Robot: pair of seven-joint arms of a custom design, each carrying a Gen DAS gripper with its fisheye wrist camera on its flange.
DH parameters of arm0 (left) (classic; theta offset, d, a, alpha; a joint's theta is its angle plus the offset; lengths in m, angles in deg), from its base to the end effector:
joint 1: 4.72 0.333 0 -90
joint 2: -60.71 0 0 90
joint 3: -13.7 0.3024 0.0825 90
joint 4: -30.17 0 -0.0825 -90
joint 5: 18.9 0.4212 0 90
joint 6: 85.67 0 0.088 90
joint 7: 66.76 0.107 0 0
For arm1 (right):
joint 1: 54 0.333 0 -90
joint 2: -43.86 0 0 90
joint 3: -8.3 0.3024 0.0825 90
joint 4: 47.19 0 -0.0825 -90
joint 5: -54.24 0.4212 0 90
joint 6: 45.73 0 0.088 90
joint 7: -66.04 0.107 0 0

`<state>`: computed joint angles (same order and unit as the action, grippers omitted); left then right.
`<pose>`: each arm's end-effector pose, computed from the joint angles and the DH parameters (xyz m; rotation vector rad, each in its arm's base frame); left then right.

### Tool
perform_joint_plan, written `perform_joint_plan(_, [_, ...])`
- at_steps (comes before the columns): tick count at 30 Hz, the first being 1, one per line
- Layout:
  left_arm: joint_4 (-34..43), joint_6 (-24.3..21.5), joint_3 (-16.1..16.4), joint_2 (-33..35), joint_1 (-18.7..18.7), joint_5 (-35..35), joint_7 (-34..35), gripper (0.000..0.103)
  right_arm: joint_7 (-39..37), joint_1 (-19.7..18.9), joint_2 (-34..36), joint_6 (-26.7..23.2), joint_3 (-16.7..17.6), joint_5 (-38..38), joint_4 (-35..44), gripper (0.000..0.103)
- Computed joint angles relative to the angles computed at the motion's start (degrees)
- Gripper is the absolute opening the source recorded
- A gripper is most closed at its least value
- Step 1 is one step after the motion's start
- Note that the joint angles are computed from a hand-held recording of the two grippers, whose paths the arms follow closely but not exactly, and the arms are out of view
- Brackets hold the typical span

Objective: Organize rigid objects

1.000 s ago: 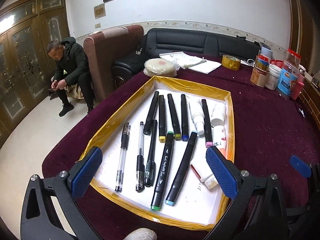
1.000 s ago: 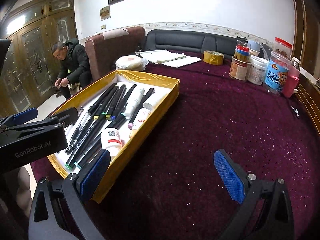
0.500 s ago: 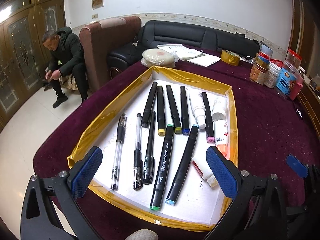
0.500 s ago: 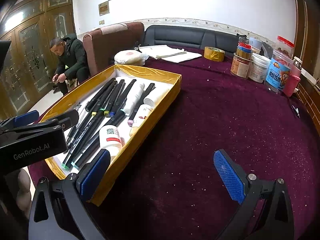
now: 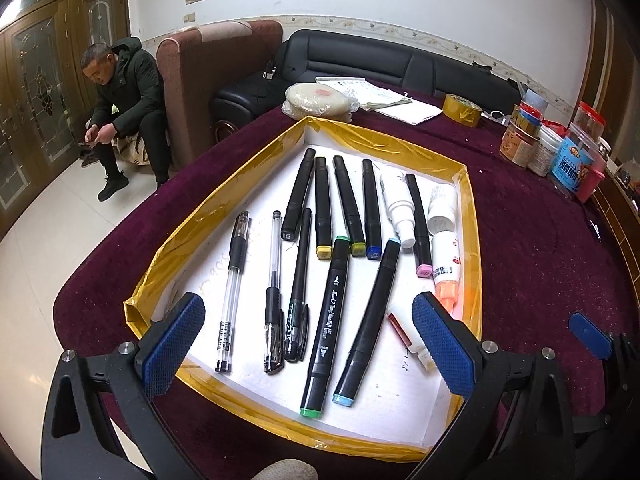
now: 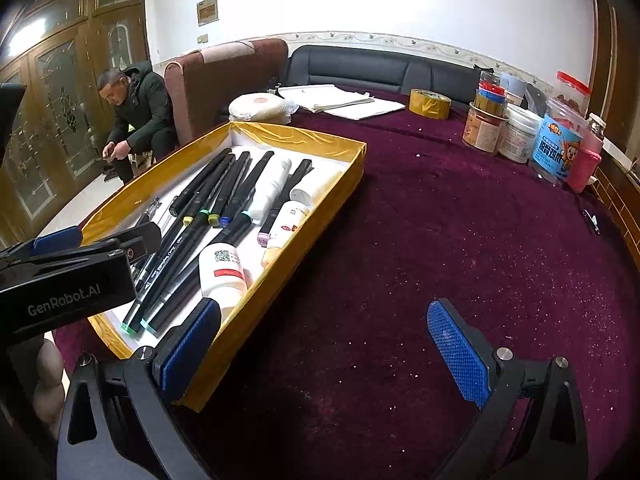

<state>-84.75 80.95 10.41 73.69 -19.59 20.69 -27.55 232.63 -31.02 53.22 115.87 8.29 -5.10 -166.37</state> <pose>0.6140 -0.2406 0.3768 -1.7712 1.8530 -0.7586 0.5619 0.2846 0.3593 -1.7398 1.7912 -0.7057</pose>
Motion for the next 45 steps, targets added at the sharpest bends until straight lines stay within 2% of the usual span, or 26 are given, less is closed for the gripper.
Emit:
perform_joint_plan(8, [-0.09,0.25,-0.3,0.17,0.31,-1.75,1.57,0.103,-0.69,0.25,0.31,-0.58,0.06,0.94,0.26,0.102])
perform_joint_plan(13, [-0.33,1.04,-1.28,0.55,1.33,-5.9,5.1,0.103,-1.11,0.32,0.4,-0.64,0.06,1.36,0.36,0.102])
perform_joint_plan(26, [-0.5,1.58,-1.0,0.76,0.91,-10.07,8.41,0.103,-1.83,0.84,0.89,-1.07,0.04,2.32,0.82,0.102])
perform_joint_plan(45, [0.84,2.16,0.02,1.06,0.13,-10.51,9.0,0.103,-2.19,1.1,0.96,-1.11,-0.2,2.3,1.12,0.102])
